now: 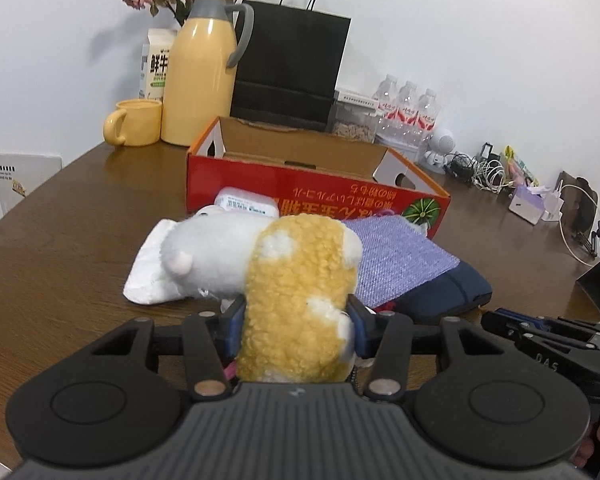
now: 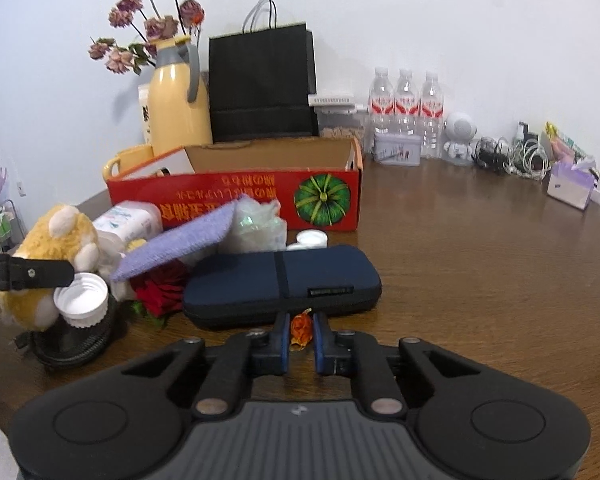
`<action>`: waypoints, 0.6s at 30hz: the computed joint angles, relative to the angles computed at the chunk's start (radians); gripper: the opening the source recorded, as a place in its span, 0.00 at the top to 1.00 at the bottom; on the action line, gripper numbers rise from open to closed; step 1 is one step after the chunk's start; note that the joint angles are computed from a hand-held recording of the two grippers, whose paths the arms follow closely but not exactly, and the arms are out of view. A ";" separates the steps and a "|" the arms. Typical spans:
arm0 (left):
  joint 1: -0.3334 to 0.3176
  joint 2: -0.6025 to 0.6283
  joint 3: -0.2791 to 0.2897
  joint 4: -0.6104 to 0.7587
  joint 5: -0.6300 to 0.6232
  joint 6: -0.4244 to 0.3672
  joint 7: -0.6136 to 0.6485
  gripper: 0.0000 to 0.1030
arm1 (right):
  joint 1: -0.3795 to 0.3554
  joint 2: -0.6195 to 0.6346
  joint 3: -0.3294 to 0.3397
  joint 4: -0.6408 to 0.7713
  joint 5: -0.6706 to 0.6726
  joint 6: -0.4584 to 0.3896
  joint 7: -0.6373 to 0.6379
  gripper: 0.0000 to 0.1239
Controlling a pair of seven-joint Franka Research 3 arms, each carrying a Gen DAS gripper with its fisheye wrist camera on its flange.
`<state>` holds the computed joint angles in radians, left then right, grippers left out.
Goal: Organize objects
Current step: 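Grasp the yellow plush toy with the left tool while the right tool grasps the orange item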
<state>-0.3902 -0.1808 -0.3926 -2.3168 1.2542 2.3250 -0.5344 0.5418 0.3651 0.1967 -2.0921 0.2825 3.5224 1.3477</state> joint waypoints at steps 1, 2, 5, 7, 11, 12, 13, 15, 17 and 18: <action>-0.002 -0.003 -0.003 -0.001 0.003 -0.006 0.001 0.51 | -0.005 -0.007 0.006 -0.008 -0.007 0.012 0.003 0.91; -0.003 -0.007 -0.005 0.000 0.006 -0.013 0.003 0.51 | -0.013 -0.014 0.015 -0.016 -0.019 0.026 0.008 0.91; -0.002 -0.020 -0.007 0.001 0.021 -0.022 0.013 0.51 | -0.033 -0.032 0.034 -0.036 -0.060 0.068 0.027 0.91; 0.001 -0.022 -0.006 0.005 0.028 -0.022 0.019 0.51 | -0.039 -0.035 0.038 -0.034 -0.084 0.084 0.037 0.91; 0.005 -0.007 -0.003 0.013 0.023 -0.019 0.031 0.51 | -0.025 -0.031 0.030 -0.016 -0.087 0.092 0.037 0.91; 0.007 0.000 -0.002 0.015 0.021 -0.021 0.030 0.51 | -0.025 -0.030 0.030 -0.014 -0.090 0.090 0.039 0.91; 0.007 0.008 0.000 0.015 0.018 -0.025 0.029 0.51 | -0.025 -0.029 0.031 -0.012 -0.092 0.086 0.040 0.91; 0.007 0.021 0.006 0.016 0.005 -0.029 0.031 0.51 | -0.026 -0.025 0.032 -0.008 -0.095 0.076 0.045 0.91; 0.008 0.027 0.014 0.012 -0.001 -0.015 0.028 0.51 | -0.029 -0.024 0.034 -0.008 -0.099 0.067 0.051 0.91; 0.008 0.030 0.016 0.010 -0.005 -0.011 0.028 0.51 | -0.031 -0.023 0.035 -0.009 -0.102 0.063 0.054 0.91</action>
<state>-0.3825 -0.1504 -0.3763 -2.3065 1.2497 2.3145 -0.5064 0.5103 0.3421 0.2314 -2.1006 0.1806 3.5855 1.4014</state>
